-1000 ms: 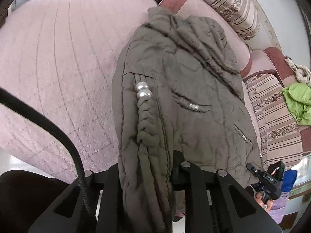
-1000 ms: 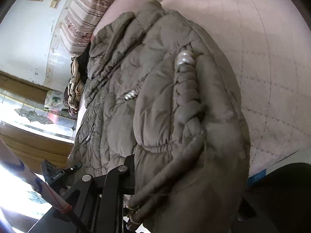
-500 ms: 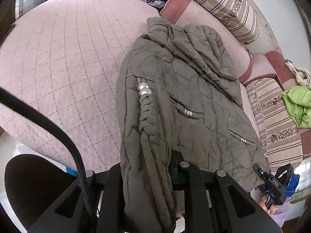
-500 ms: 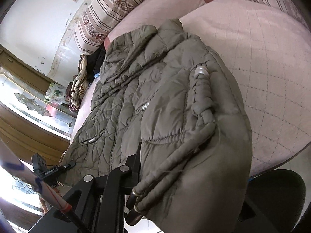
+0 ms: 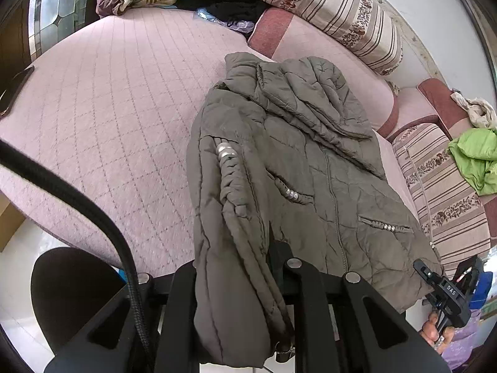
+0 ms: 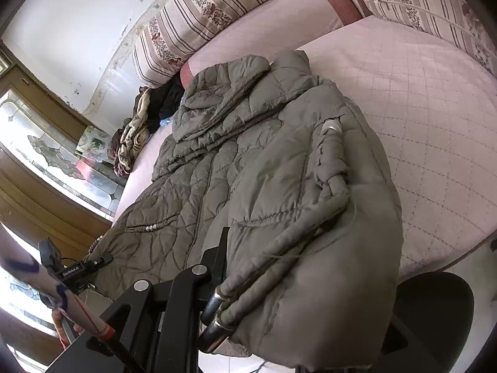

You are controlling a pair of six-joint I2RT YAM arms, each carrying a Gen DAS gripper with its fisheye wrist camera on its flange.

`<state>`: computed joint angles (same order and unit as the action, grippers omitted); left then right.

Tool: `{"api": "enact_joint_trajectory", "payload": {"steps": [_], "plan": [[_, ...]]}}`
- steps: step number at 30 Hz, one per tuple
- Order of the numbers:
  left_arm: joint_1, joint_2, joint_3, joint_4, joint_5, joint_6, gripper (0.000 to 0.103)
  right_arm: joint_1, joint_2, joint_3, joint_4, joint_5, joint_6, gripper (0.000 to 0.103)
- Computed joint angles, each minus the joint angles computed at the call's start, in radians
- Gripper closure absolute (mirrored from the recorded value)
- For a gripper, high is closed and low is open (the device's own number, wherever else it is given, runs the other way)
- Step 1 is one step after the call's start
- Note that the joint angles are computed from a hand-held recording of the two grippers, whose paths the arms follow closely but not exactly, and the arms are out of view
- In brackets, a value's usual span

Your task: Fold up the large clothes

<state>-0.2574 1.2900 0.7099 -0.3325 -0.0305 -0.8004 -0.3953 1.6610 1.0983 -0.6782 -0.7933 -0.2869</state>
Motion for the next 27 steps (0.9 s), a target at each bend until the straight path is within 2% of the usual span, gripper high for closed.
{"api": "enact_joint_trajectory", "payload": {"steps": [13, 27], "plan": [[0.059, -0.081, -0.006, -0.049, 0.053, 0.062, 0.087, -0.053, -0.018, 0.052, -0.103, -0.043, -0.095, 0.082], [0.132, -0.103, 0.030, -0.080, 0.091, 0.131, 0.087, -0.030, -0.013, 0.143, -0.144, -0.016, -0.076, 0.082]]}}
